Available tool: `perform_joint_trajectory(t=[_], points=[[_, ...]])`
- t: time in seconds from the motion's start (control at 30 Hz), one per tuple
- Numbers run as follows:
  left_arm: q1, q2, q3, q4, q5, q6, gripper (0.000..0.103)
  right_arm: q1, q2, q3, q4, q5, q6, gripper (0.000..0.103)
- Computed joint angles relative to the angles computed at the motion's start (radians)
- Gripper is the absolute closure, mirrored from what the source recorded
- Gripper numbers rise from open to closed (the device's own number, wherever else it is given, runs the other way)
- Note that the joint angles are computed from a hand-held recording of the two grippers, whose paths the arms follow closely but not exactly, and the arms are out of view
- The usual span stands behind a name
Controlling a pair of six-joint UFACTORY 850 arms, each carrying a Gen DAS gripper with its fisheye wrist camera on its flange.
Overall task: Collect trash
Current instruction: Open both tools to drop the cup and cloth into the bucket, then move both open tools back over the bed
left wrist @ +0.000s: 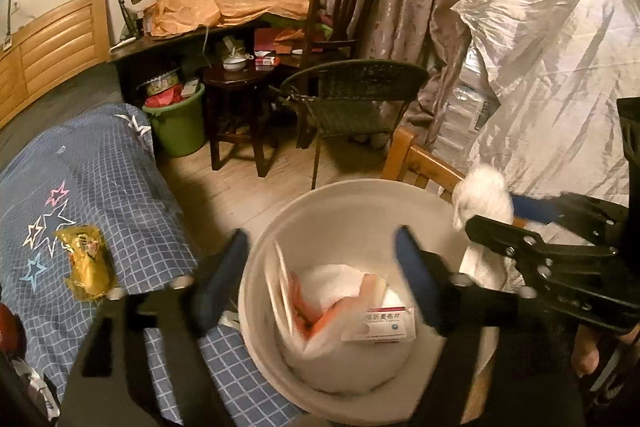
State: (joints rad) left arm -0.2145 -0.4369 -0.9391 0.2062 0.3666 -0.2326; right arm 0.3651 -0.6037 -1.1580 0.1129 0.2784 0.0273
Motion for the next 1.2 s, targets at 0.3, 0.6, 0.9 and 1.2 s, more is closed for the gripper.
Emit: perform_joint_trajectory(t=[0.3, 0.6, 0.9, 1.2], points=[[0.014, 0.026, 0.030, 0.005, 0.011, -0.004, 0.026, 0.011, 0.038, 0.055, 0.060, 0.044, -0.034, 0.043], [0.069, 0.154, 0.178, 0.061, 0.067, -0.015, 0.026, 0.097, 0.154, 0.203, -0.022, 0.222, 0.053, 0.043], [0.288, 0.368, 0.466, 0.057, 0.133, 0.031, 0.026, 0.268, 0.112, 0.191, -0.230, 0.312, 0.211, 0.039], [0.777, 0.446, 0.588, 0.328, 0.145, -0.059, 0.026, 0.414, -0.002, 0.038, -0.463, 0.219, 0.391, 0.036]])
